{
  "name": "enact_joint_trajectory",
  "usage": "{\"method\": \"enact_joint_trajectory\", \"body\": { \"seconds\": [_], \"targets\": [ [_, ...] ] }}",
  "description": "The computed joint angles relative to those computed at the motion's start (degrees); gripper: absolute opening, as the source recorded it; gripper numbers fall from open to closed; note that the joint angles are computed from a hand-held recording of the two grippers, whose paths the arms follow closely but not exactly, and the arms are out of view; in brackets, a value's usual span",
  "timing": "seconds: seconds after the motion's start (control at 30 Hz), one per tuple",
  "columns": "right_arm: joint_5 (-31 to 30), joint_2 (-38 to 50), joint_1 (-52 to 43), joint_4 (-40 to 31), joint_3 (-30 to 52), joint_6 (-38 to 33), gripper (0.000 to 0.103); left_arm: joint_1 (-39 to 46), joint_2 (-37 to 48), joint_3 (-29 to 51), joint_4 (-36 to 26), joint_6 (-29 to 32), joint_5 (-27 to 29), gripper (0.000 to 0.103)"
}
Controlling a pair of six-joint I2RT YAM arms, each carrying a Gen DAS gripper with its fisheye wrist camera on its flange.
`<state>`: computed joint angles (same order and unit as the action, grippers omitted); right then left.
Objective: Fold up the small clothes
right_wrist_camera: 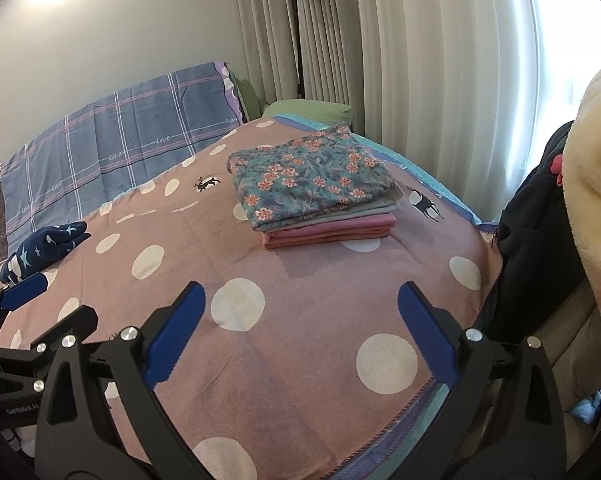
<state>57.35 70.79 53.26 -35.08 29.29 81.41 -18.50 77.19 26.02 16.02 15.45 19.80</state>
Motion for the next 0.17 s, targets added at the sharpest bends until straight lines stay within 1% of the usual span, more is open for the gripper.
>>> {"method": "enact_joint_trajectory", "body": {
  "seconds": [0.1, 0.17],
  "targets": [
    [-0.2, 0.0, 0.0, 0.1, 0.0, 0.0, 0.099, -0.1, 0.1, -0.1, 0.1, 0.2, -0.2, 0.101],
    [-0.6, -0.3, -0.7, 1.4, -0.4, -1.5, 0.099, -0.1, 0.1, -0.1, 0.1, 0.1, -0.1, 0.101]
  ]
}}
